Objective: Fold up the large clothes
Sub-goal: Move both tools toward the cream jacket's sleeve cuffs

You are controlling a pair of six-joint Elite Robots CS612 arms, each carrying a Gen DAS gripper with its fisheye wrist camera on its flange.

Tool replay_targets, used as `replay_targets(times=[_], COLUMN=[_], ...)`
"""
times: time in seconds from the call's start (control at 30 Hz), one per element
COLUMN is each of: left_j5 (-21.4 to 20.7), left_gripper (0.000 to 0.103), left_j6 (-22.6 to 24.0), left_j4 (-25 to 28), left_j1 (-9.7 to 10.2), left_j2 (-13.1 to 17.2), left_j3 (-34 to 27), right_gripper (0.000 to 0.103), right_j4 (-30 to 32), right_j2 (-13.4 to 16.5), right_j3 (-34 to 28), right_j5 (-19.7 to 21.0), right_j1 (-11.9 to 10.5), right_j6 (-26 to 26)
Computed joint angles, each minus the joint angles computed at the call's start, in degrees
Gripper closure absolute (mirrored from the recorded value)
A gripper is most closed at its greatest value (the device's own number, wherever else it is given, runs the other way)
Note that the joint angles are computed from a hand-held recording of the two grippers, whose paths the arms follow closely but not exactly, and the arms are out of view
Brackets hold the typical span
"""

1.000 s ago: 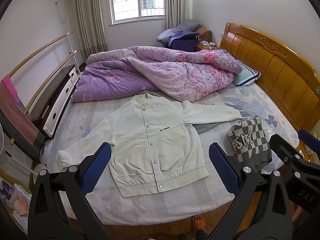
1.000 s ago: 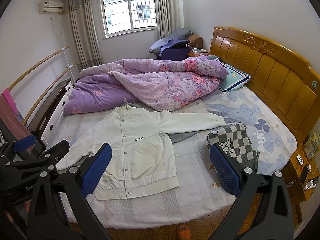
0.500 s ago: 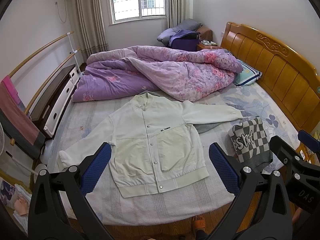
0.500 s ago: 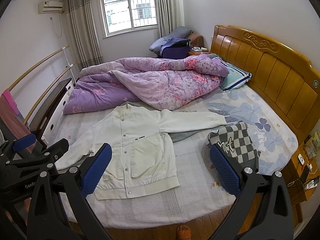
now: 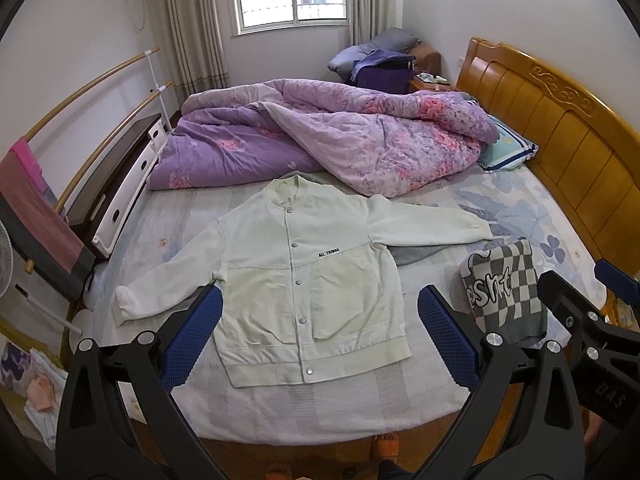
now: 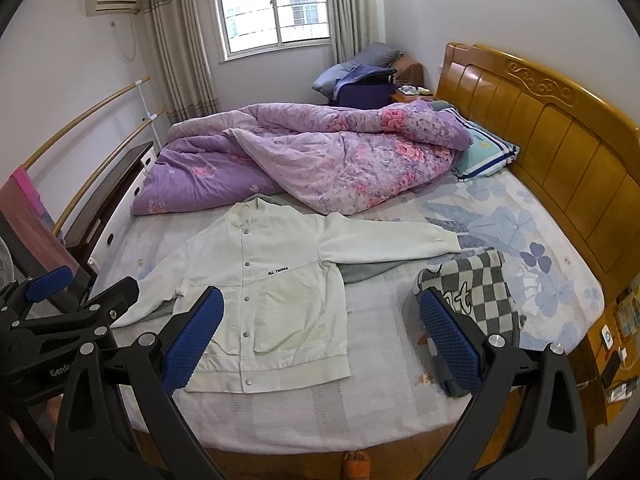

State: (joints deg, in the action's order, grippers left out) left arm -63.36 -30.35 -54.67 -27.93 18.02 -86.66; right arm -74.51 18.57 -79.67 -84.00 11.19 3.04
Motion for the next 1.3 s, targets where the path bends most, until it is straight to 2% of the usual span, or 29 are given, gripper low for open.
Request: replay_targets(times=[0.37,0.5,0.67,0.77,0.87,0.9,1.13,1.23,1.3], left_j5=[2.51,1.85,-1.07,-4.16,-5.44,-5.77,-9.13,-12.45,-15.89], left_gripper=[0.005,0.005,0.005,0.005,0.005,0.005,0.005,0.005,0.005], left_j6=[-8.55,-9.07,-9.67,-8.90,-6.44,-4.90,-2.60,-2.83,-3.52], left_j4=[2.14,3.81,4.25,4.71,4.87,4.78,2.35,1.64,1.42], left_j1=[-0.87,-0.39,2.08,4.84,7.53,9.03,17.81,21.42,23.81], left_j2=[-1.42,-1.34,0.04,1.46,2.81,3.53,7.69,9.28,10.32], left_j3=[4.98,5.05,3.32,1.55,-0.14,-0.96,-4.13,-4.23,-3.77], right_gripper=[0.008,0.008,0.008,0.008,0.008,0.008,0.008,0.008,0.008], right_j4=[0.07,0.11,-0.35,-1.16,-3.69,-4.24,-13.00,-17.12,-18.71], right_j2=[-1.36,-2.01,-2.50,-3.10,-3.81,-4.25,-8.92,-11.47,-13.28], right_j3=[4.63,6.98,9.36,11.97,15.48,16.89,32.51,40.17,45.02], right_j5=[6.00,6.75,7.41,6.48,4.56,3.68,-0.38,-0.71,0.63], right_j1=[-2.73,-2.38,-0.61,1.41,4.04,4.92,12.08,14.00,14.58], right_j6=[-7.78,-9.23,-10.58,-10.61,-9.35,-8.85,-6.05,-4.90,-3.81])
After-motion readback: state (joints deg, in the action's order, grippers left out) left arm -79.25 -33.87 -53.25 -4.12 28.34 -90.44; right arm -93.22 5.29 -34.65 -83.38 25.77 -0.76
